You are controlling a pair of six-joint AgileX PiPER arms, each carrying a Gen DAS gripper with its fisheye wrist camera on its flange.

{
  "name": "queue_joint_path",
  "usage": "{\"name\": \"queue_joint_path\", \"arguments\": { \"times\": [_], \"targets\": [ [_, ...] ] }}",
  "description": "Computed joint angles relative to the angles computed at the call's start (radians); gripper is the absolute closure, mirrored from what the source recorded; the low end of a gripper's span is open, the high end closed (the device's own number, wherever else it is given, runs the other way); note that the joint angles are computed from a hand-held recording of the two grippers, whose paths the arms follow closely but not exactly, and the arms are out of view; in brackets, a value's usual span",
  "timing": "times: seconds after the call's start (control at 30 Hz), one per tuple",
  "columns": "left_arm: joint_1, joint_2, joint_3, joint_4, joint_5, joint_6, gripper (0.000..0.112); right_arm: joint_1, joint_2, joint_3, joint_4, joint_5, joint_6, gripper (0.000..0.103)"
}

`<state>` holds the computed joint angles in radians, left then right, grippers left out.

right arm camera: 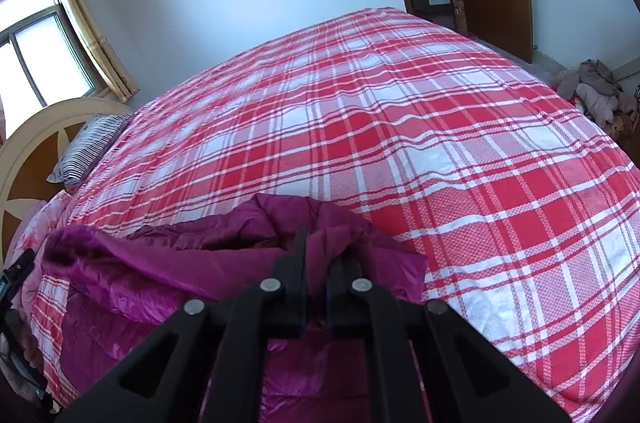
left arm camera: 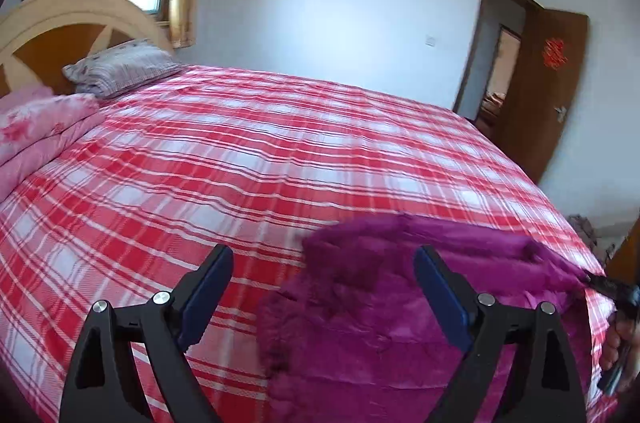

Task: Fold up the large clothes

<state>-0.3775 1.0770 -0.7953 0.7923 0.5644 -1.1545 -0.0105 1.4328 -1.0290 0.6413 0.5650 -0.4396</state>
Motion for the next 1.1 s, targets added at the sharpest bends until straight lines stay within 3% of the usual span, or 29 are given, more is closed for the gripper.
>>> {"name": "queue_joint_path", "arguments": {
  "times": [0.07,0.13,0.2,0.27,0.33,0.4,0.5,0.57,0.63,0.73,0.9,1.1],
  "targets": [
    [-0.067,0.077,-0.026,0.043,0.015,-0.021,0.020,0.010,0.041,-0.026,-0.015,-0.004,0.026,0.092],
    [-0.163,0.174,-0.059,0.110,0.089,-0.064,0.020,0.020,0.067,-0.046,-0.036,-0.009,0.065,0.087],
    [-0.227,0.275,-0.071,0.210,0.161,-0.162,0.020,0.038,0.062,-0.046,-0.089,-0.042,0.150,0.071],
    [-0.236,0.347,-0.082,0.242,0.200,-0.213,0.020,0.068,0.015,-0.012,-0.129,-0.093,0.212,0.038],
    [-0.208,0.377,-0.082,0.217,0.183,-0.223,0.020,0.144,-0.063,0.047,-0.271,-0.182,0.333,0.022],
    [-0.170,0.388,-0.070,0.189,0.149,-0.241,0.020,0.227,-0.112,0.084,-0.347,-0.230,0.372,0.022],
    [-0.168,0.402,-0.074,0.172,0.186,-0.244,0.020,0.339,-0.099,0.081,-0.298,-0.222,0.249,0.022],
    [-0.179,0.403,-0.065,0.182,0.209,-0.260,0.020,0.421,-0.061,0.072,-0.415,-0.245,0.303,0.022],
    [-0.165,0.404,-0.063,0.166,0.194,-0.248,0.020,0.473,-0.004,0.060,-0.615,-0.270,0.470,0.022],
    [-0.180,0.378,-0.091,0.119,0.237,-0.221,0.020,0.469,0.112,0.011,-0.694,-0.237,0.586,0.023],
    [-0.309,0.356,-0.213,0.136,0.361,-0.139,0.020,0.424,0.171,0.021,-0.604,-0.271,0.548,0.022],
    [-0.253,0.489,-0.343,0.065,0.327,-0.057,0.020,0.433,0.199,-0.002,-0.671,-0.244,0.610,0.019]
  ]
}}
